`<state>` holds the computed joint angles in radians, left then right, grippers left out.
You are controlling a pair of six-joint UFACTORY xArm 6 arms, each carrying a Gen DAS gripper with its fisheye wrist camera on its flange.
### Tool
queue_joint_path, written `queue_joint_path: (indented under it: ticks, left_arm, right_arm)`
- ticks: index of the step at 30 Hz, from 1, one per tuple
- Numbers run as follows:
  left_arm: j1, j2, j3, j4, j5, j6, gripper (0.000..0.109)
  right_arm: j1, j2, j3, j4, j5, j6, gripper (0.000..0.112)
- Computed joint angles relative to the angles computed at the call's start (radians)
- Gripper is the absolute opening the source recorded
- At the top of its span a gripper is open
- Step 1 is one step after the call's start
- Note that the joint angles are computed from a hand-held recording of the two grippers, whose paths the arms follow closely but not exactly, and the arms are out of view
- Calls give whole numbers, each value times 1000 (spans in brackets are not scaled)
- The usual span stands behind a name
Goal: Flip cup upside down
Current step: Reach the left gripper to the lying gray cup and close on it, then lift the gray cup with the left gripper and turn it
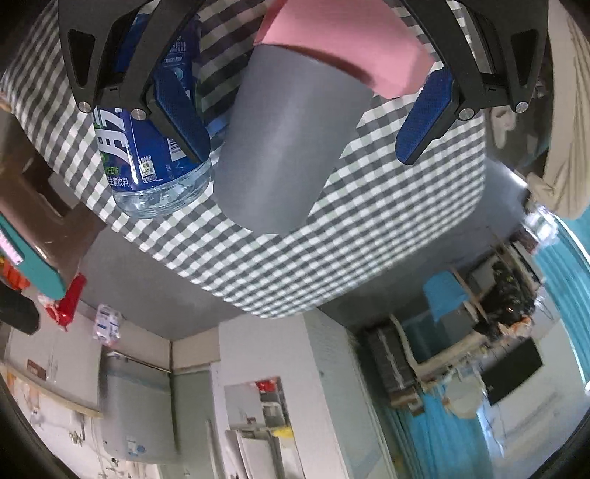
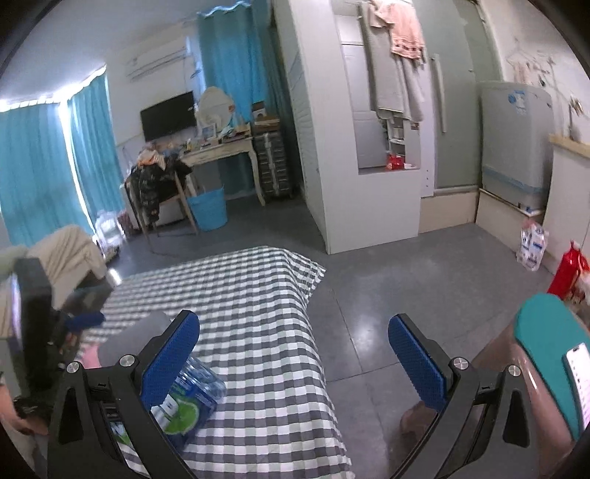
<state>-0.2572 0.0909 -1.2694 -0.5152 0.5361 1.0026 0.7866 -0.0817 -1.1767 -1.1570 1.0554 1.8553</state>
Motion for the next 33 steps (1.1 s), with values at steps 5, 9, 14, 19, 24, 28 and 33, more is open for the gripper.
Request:
queue_joint_path:
  ticks: [5,9,14,19,24,28,33]
  left_arm:
    - [36,93,-155,76,209,-110,98]
    - [37,73,-156,85,276,-95,79]
    - [40,109,-220,120,363,-110,79]
    - [27,150,-284,187,431,-170,79]
    - [26,144,-262,164,393,-196,77]
    - [8,94,-193,174,291,-214,76]
    - [-12,11,-139,178,238,-215,72]
  right_arm:
    - [-1,-8,8,11,-38,-8,103]
    - [0,-21,21,17,-52,14,103]
    - [9,-40,37,17,-47,36,103]
    - [12,-50,43,21,-45,46,103]
    - [16,-68,56,14,-41,63,103]
    - [20,-80,65,6,-44,70,103]
    - [30,-97,76,-8,-44,102,103]
